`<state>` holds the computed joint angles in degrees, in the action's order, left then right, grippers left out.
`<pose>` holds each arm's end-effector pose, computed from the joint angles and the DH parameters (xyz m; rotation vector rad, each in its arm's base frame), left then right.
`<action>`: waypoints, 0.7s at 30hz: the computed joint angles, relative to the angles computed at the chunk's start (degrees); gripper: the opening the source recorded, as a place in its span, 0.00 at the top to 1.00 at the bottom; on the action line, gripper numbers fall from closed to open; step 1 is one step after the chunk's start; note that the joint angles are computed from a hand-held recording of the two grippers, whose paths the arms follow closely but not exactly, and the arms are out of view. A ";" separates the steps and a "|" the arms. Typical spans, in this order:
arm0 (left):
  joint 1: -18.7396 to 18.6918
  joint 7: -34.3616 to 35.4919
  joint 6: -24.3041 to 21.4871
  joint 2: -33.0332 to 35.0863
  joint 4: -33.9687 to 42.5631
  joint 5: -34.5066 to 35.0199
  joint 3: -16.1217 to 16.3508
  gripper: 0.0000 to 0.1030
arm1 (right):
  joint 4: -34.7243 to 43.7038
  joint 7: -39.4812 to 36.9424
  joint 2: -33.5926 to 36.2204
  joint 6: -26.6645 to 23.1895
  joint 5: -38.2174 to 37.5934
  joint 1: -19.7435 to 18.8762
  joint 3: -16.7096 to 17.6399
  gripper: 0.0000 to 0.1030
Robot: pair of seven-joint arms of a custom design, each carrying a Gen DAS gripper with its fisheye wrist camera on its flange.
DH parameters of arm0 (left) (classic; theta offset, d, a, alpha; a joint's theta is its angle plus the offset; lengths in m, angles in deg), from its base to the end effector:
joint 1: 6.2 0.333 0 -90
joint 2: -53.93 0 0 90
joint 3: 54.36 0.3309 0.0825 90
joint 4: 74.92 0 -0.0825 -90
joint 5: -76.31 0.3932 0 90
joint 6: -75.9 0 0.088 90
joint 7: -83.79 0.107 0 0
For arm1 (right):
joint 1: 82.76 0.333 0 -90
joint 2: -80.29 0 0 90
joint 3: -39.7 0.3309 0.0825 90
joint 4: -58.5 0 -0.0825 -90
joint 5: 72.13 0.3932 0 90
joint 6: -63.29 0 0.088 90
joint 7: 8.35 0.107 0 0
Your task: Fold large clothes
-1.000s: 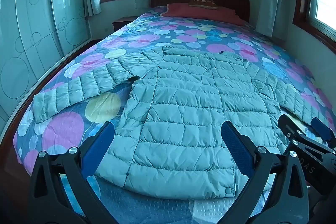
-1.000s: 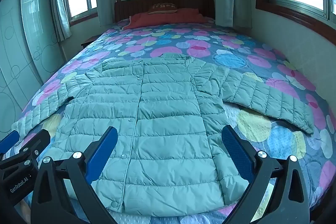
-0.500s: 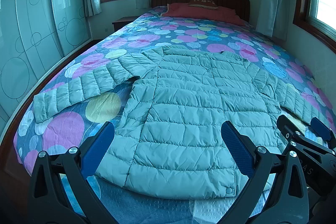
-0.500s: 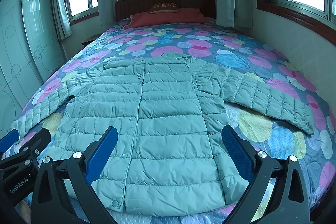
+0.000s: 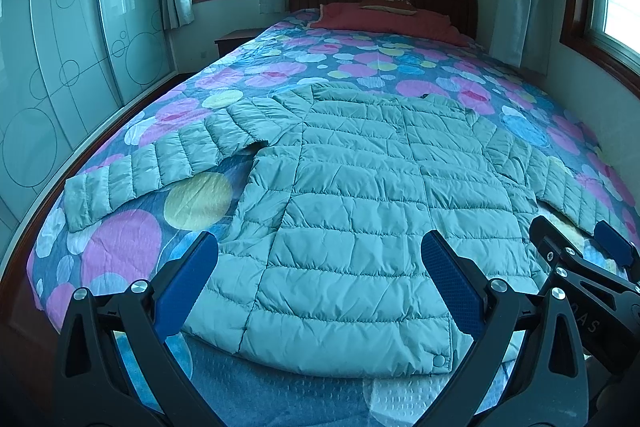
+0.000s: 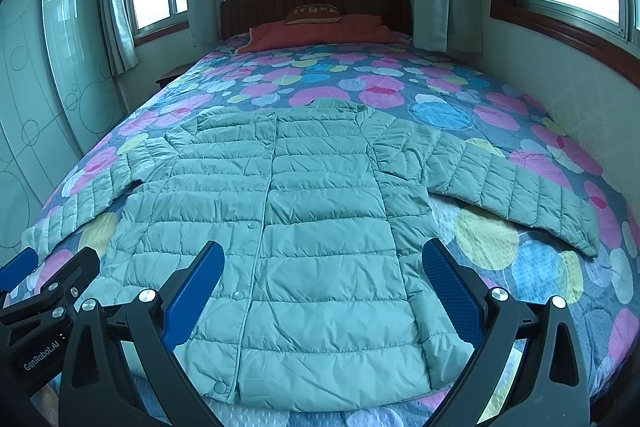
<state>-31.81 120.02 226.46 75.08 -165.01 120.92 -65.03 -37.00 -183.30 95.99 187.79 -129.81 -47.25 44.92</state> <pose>0.5870 -0.4255 0.5178 -1.5529 1.9168 -0.8679 0.5419 0.4155 0.4966 -1.3015 2.0757 -0.9298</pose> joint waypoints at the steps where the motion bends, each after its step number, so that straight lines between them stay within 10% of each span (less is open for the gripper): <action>1: -0.01 -0.06 0.04 -0.02 -0.04 0.06 0.03 0.02 | 0.02 0.00 -0.01 0.01 0.02 0.00 0.00 0.04; 21: 0.15 0.20 -0.02 -0.04 -0.23 -0.16 -0.02 0.02 | 0.32 -0.55 -0.22 -0.46 0.30 0.12 0.06 0.04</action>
